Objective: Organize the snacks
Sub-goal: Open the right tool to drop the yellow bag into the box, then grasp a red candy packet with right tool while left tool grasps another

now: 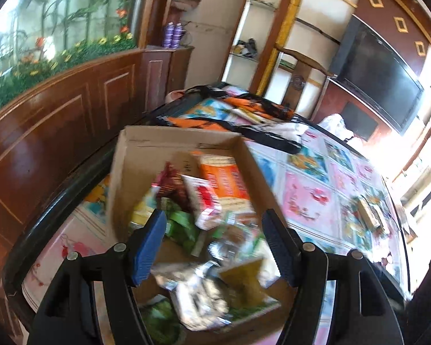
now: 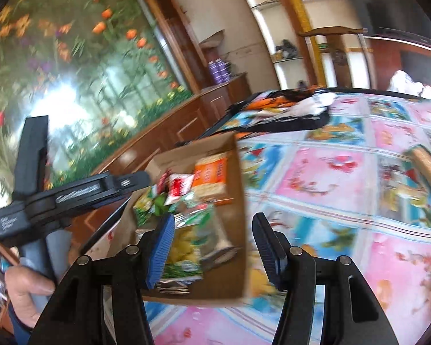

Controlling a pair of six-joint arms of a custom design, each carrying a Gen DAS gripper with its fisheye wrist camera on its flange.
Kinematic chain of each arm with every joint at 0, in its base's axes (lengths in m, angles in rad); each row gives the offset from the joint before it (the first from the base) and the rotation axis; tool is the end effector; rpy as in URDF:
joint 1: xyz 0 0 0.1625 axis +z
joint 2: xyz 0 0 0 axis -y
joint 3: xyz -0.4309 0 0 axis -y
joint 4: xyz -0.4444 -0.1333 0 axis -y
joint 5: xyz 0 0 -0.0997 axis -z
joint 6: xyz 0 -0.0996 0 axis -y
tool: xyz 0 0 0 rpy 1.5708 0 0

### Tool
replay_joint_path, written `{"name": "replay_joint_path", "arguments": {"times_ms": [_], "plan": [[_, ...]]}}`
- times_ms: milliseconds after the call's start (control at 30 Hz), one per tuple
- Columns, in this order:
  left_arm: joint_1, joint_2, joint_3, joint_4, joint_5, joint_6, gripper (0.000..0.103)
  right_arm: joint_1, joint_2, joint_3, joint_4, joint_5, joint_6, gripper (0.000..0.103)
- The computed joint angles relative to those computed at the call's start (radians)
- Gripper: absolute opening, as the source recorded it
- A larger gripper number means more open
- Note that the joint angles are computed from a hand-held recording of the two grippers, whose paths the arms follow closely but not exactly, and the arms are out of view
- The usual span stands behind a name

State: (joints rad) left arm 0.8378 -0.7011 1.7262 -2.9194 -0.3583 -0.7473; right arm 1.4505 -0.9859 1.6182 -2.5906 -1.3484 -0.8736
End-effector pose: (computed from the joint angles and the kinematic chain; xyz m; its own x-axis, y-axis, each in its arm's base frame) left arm -0.2769 -0.6462 0.0592 -0.7685 -0.4691 -0.4353 0.1528 0.5260 -0.8367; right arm 0.0671 -0.7388 0.2069 -0.7133 -0.6826 0.1586 -0.6787 0.6165 -0.3992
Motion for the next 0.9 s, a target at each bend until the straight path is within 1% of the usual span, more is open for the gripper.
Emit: {"name": "replay_joint_path", "arguments": {"times_ms": [100,200,300,400,500,533,633,733,800,900], "plan": [[-0.019,0.038,-0.040,0.016,-0.014,0.032,0.069,-0.025,-0.019,-0.005,-0.040,0.006,0.033,0.061],[-0.039,0.094,-0.099,0.058,-0.049,0.073,0.069,-0.061,-0.039,-0.029,-0.052,0.023,0.083,0.060],[-0.056,0.152,-0.155,0.081,-0.081,0.122,0.069,-0.102,-0.055,-0.058,-0.089,0.020,0.143,0.060],[-0.065,0.208,-0.213,0.077,-0.132,0.188,0.069,-0.147,-0.061,-0.106,-0.106,-0.002,0.216,0.060],[-0.069,0.259,-0.272,0.102,-0.174,0.229,0.069,-0.197,-0.060,-0.167,-0.104,-0.026,0.331,0.060],[-0.069,0.270,-0.285,0.110,-0.182,0.235,0.069,-0.211,-0.060,-0.184,-0.111,-0.041,0.368,0.060],[-0.071,0.298,-0.320,0.140,-0.215,0.248,0.069,-0.228,-0.053,-0.220,-0.120,-0.103,0.436,0.060],[-0.073,0.307,-0.325,0.141,-0.226,0.257,0.069,-0.231,-0.042,-0.247,-0.078,-0.150,0.467,0.059],[-0.075,0.302,-0.317,0.134,-0.223,0.256,0.069,-0.227,-0.037,-0.256,-0.055,-0.173,0.472,0.059],[-0.077,0.290,-0.304,0.130,-0.219,0.241,0.069,-0.218,-0.034,-0.257,-0.029,-0.196,0.447,0.059]]}}
